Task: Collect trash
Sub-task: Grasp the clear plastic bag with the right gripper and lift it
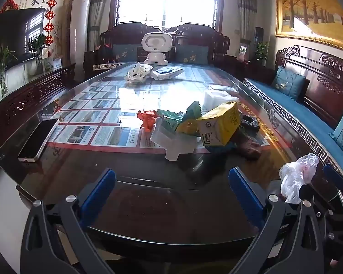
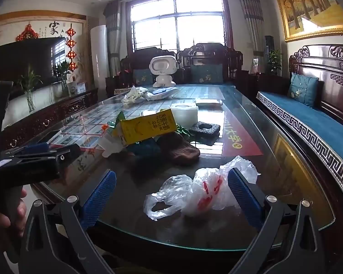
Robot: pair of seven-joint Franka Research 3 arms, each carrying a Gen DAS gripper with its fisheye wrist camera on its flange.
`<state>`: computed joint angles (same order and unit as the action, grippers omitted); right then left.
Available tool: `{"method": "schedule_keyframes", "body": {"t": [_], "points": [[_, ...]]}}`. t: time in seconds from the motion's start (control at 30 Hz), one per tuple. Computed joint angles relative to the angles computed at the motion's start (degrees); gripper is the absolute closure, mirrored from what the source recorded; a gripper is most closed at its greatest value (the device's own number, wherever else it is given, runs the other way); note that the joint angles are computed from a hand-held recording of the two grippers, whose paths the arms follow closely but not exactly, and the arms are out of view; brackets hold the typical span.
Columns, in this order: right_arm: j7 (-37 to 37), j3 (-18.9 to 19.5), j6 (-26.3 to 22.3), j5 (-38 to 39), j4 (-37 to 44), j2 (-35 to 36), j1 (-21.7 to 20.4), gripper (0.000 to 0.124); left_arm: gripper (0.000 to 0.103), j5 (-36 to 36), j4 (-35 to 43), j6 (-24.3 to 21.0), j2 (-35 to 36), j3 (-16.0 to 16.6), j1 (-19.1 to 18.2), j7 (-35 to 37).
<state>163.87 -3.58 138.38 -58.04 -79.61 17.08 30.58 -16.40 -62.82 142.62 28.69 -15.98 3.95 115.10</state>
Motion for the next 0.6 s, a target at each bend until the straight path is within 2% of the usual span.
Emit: {"method": "schedule_keyframes", "body": {"t": [0.13, 0.23, 0.53, 0.6], "points": [[-1.16, -0.22, -1.24, 1.43, 1.25, 1.42, -0.18, 0.029, 0.004, 1.4, 2.69, -1.57, 1.65, 0.62, -0.64, -1.71], [-1.63, -0.74, -2.31, 2.73, 2.68, 2.92, -0.16, 0.029, 0.004, 0.84, -1.21, 0.03, -0.71, 0.4, -0.29, -1.83], [-0.83, -3.03, -6.71, 6.02, 5.82, 5.92, 0.49, 0.029, 0.004, 3.21, 7.02, -4.21, 4.87, 1.07, -1.06, -4.14], [0.12, -3.34, -7.22, 5.84, 5.29, 5.57, 0.51, 0.029, 0.004, 3.13, 7.09, -3.52, 5.27, 0.72, -0.94, -3.74]]}}
